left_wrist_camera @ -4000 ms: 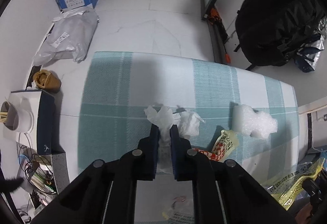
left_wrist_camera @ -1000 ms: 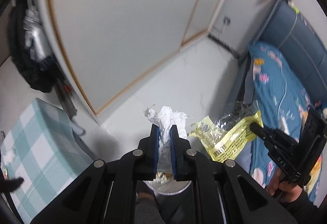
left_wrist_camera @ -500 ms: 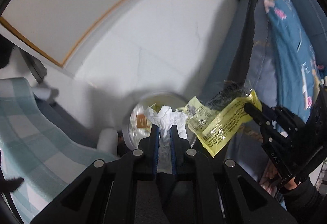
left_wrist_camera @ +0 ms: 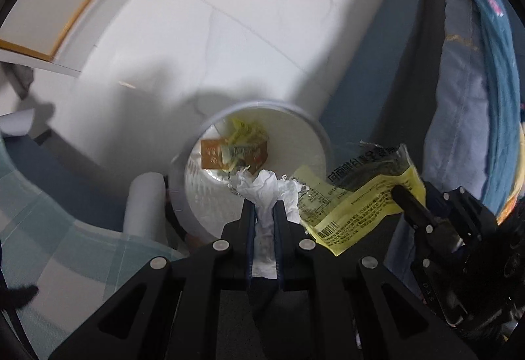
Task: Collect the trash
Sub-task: 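Open both grippers to drop the tissue and yellow bag into the bin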
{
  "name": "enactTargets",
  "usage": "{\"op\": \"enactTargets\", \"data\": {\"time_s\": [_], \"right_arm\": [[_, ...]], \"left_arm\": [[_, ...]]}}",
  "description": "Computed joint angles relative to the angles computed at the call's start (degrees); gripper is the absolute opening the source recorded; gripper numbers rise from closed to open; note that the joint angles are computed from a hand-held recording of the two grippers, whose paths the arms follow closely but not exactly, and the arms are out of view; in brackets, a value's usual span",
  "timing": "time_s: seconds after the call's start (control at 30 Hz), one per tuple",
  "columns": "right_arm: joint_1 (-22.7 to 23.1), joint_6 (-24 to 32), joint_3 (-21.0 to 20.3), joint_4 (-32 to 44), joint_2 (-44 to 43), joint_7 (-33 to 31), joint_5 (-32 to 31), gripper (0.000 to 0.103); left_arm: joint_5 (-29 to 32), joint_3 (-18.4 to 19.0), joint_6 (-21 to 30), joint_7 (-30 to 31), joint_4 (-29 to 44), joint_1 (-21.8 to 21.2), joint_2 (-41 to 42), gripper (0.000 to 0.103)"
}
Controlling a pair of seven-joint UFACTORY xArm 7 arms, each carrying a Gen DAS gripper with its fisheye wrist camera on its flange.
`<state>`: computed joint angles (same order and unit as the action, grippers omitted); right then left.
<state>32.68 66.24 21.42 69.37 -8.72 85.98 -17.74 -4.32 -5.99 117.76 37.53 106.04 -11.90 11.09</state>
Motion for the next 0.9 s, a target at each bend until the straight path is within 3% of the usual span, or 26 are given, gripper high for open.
{"op": "enactTargets", "data": {"time_s": [0.17,0.33,0.53,0.6,0.73,0.9], "right_arm": [[0.3,0.95,-0.73,1.69,2.72,-0.65,1.73,0.014],[0.06,-1.8,-2.23,-0.19,2.64,-0.5,6.13,0.017],[-0.43,-4.91,-2.82,-1.69,2.63,-1.08,8.35,0.017],[-0.48,-4.96,-2.8,-1.3,2.99,-1.52,8.5,0.017],[-0.43,-5.39,-3.05,-1.31,3.17,-3.66,10.3,0.022],[0.18,-5.25,-2.69,-0.41,4.02,-5.07,10.27,0.03]], "left_arm": [[2.62,-0.54,-3.01,1.28,-5.01,-1.12,-0.94,0.006],[0.45,0.46,-1.5,-4.62,-3.25,-0.37,2.42,0.006],[2.5,0.43,-1.09,-5.5,-4.87,-0.28,3.15,0.009],[1.71,0.34,0.32,-6.25,-4.64,-0.23,3.81,0.017],[2.12,0.06,-0.59,-5.6,-5.61,-0.37,2.76,0.05],[3.46,0.11,-1.84,-6.17,-6.28,-0.74,2.6,0.051]]}}
